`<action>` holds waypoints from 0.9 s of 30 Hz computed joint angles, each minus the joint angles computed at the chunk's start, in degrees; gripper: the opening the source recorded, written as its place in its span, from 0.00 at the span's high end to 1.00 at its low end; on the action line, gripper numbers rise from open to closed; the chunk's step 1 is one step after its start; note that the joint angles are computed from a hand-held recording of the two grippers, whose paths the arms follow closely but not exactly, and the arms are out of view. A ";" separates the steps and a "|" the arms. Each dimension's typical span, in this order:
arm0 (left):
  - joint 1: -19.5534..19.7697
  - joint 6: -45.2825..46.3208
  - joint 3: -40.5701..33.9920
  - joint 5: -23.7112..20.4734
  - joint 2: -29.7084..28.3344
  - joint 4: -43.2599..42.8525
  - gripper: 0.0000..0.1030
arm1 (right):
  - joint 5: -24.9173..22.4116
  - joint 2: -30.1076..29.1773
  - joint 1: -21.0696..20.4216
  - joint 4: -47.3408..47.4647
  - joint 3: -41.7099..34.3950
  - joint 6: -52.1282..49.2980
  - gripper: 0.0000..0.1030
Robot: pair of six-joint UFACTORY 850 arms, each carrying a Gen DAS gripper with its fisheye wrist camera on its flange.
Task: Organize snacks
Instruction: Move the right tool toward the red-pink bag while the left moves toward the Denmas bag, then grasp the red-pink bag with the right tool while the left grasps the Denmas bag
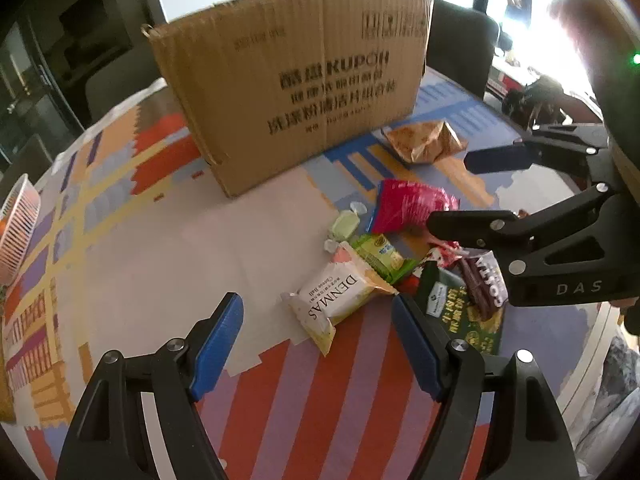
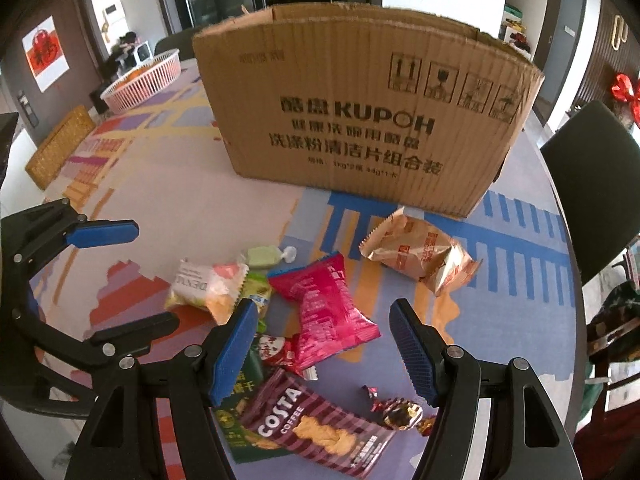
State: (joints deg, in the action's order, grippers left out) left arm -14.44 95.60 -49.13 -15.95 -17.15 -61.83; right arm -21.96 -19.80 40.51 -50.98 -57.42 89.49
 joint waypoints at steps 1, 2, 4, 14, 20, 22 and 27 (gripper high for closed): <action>-0.12 -1.20 -0.35 0.21 -0.51 1.36 0.26 | -0.03 -0.28 -0.12 0.76 -0.19 -1.01 0.33; -0.28 -2.68 -0.75 0.46 -1.06 2.92 0.26 | -0.13 -0.68 -0.29 1.77 -0.44 -2.26 0.33; -0.40 -4.41 -1.32 0.47 -1.86 4.78 0.26 | -0.10 -1.24 -0.65 3.33 -0.77 -4.13 0.33; 0.18 -6.22 -4.32 -4.21 -4.90 5.10 0.29 | 1.97 -3.09 -2.33 7.32 -1.62 -8.84 0.33; 0.18 -9.14 -5.61 -5.79 -6.25 6.27 0.46 | 3.92 -4.17 -3.28 10.52 -2.36 -12.09 0.33; 0.31 -10.13 -5.83 -6.21 -6.48 6.73 0.57 | 4.18 -4.40 -3.38 10.64 -2.51 -12.07 0.33; 0.64 -12.12 -5.73 -6.97 -6.69 7.75 0.67 | 5.28 -4.88 -3.71 11.81 -2.89 -13.08 0.42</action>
State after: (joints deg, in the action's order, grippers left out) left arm -13.80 83.49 -54.86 -22.92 -23.84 -54.08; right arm -16.68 -24.68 36.81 -39.17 -60.32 76.41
